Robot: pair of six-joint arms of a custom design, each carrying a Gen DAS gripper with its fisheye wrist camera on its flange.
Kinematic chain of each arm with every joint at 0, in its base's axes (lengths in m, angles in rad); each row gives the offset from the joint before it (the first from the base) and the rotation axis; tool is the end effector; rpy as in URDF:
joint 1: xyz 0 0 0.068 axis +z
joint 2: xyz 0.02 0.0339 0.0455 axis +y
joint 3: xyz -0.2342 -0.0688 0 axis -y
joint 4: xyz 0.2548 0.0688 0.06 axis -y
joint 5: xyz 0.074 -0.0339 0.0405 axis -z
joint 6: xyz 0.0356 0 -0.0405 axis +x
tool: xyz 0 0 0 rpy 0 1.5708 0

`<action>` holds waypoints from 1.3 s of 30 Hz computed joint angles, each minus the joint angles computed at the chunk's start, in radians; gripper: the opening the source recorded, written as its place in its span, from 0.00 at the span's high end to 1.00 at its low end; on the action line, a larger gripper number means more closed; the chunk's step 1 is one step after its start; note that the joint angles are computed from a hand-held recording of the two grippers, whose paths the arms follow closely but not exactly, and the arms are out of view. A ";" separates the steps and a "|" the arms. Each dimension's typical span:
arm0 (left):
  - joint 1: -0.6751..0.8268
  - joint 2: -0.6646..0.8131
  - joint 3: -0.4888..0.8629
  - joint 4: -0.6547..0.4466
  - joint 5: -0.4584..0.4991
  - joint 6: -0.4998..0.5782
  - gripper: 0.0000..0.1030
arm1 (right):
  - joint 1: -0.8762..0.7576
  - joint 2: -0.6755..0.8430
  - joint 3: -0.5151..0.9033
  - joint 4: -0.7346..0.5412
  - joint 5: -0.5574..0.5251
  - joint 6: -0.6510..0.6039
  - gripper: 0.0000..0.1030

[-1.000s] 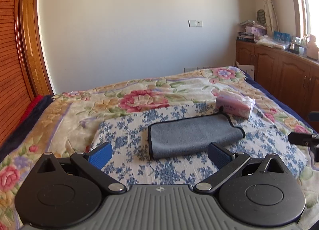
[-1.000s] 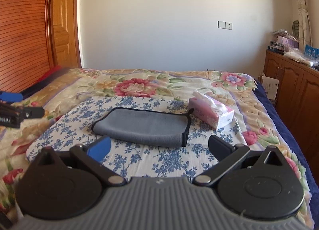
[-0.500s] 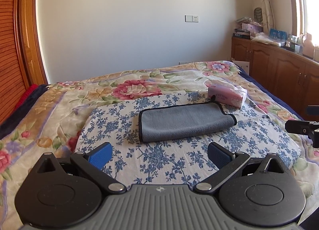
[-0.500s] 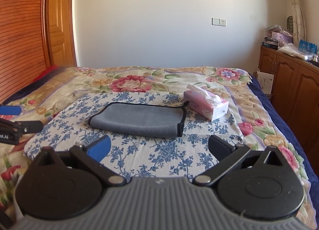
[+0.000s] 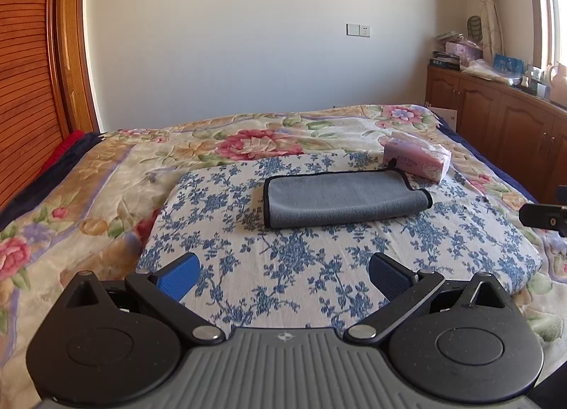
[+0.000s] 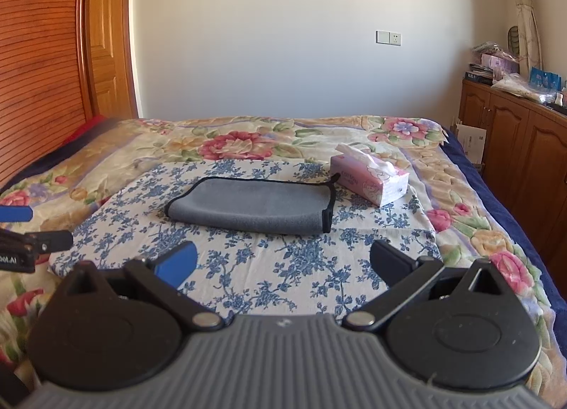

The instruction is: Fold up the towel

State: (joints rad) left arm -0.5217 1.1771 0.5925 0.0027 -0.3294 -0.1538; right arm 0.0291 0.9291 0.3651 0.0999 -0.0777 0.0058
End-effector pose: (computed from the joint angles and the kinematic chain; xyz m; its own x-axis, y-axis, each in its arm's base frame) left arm 0.2361 -0.1224 0.1800 -0.5072 0.1244 -0.8528 0.1615 0.9857 0.0477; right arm 0.2250 0.0093 0.1666 -0.4480 -0.0073 -0.8940 -0.0958 0.9946 0.0399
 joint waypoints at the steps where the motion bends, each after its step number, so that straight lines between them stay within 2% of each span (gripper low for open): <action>1: -0.002 -0.007 -0.010 0.001 -0.003 -0.002 0.00 | 0.004 0.000 -0.001 0.000 0.003 0.000 0.00; 8: -0.017 -0.016 -0.047 0.021 -0.025 -0.018 0.00 | 0.018 -0.017 -0.024 0.002 0.012 0.016 0.00; 17: -0.028 0.001 -0.082 0.099 -0.047 -0.019 0.00 | 0.031 -0.017 -0.045 0.028 0.040 0.024 0.00; 31: -0.039 0.022 -0.116 0.178 -0.066 -0.014 0.00 | 0.020 -0.046 -0.105 0.116 0.045 0.052 0.00; 39: -0.056 -0.038 -0.162 0.221 -0.107 -0.012 0.00 | 0.028 -0.078 -0.139 0.159 0.069 0.051 0.00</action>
